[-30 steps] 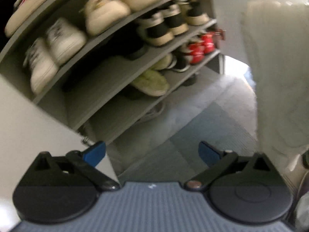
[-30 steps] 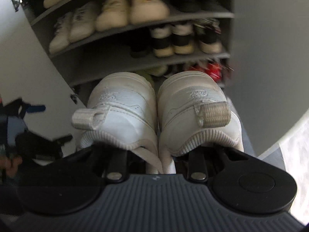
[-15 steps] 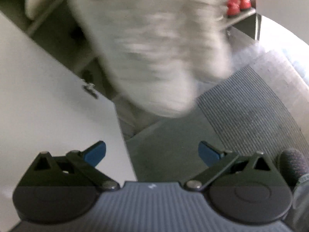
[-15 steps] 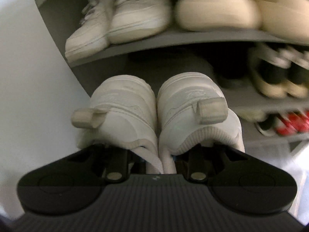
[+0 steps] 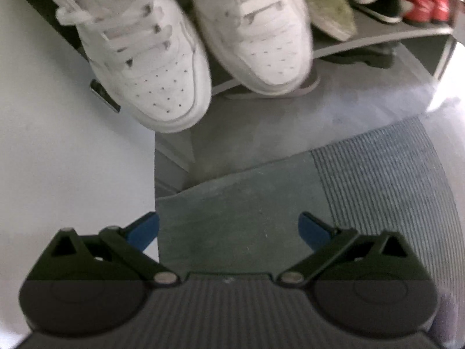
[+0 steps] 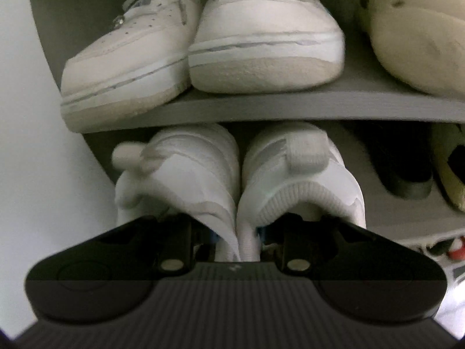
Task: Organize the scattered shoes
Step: 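Slide the sneakers onto the shelf below the first white pair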
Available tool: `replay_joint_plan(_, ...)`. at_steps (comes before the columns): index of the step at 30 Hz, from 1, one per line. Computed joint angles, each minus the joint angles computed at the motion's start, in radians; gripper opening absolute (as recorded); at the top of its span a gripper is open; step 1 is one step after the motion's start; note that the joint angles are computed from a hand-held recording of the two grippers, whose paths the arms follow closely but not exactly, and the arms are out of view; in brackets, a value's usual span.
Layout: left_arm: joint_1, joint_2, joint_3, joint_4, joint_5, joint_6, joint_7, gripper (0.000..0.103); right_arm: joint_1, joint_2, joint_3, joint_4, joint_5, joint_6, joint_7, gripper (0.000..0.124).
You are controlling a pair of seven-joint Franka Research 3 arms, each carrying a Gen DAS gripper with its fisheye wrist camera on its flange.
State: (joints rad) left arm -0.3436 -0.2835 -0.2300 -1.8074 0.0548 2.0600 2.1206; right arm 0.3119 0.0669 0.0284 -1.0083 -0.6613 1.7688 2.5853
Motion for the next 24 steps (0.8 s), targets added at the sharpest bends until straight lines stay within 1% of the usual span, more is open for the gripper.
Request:
replay_joint_plan(4, -0.001, 0.044, -0.003, 0.045, -0.013, 0.018, -0.007, 0.103, 0.01, 0.052, -0.015, 0.036, -0.053, 0.013, 0.004, 0.033)
replay_joint_plan(8, 0.005, 0.074, -0.011, 0.078, -0.007, -0.002, -0.018, 0.103, 0.02, 0.032, -0.026, -0.016, -0.072, 0.055, 0.003, 0.033)
replay_joint_plan(11, 0.005, 0.074, -0.012, 0.074, -0.004, -0.015, -0.009, 0.103, 0.01, 0.029, -0.025, -0.025, -0.062, 0.073, 0.003, 0.034)
replay_joint_plan(14, 0.006, 0.07, -0.012, 0.05, -0.008, -0.003, -0.013, 0.103, -0.001, 0.043, -0.033, -0.015, -0.053, 0.084, 0.012, 0.034)
replay_joint_plan(17, 0.006, 0.065, -0.016, 0.027, -0.001, 0.002, -0.033, 0.103, -0.005, 0.074, -0.045, 0.027, -0.037, 0.065, 0.019, 0.035)
replay_joint_plan(21, -0.001, 0.087, -0.033, 0.034, 0.012, 0.043, -0.096, 0.103, 0.005, 0.079, -0.053, 0.037, -0.03, 0.055, 0.006, 0.036)
replay_joint_plan(22, -0.002, 0.1, -0.038, 0.05, 0.016, 0.048, -0.126, 0.103, 0.009, 0.071, -0.052, 0.024, -0.031, 0.06, 0.007, 0.036)
replay_joint_plan(24, -0.008, 0.113, -0.041, 0.063, 0.016, 0.077, -0.146, 0.103, 0.013, 0.057, -0.048, 0.004, -0.033, 0.066, 0.011, 0.037)
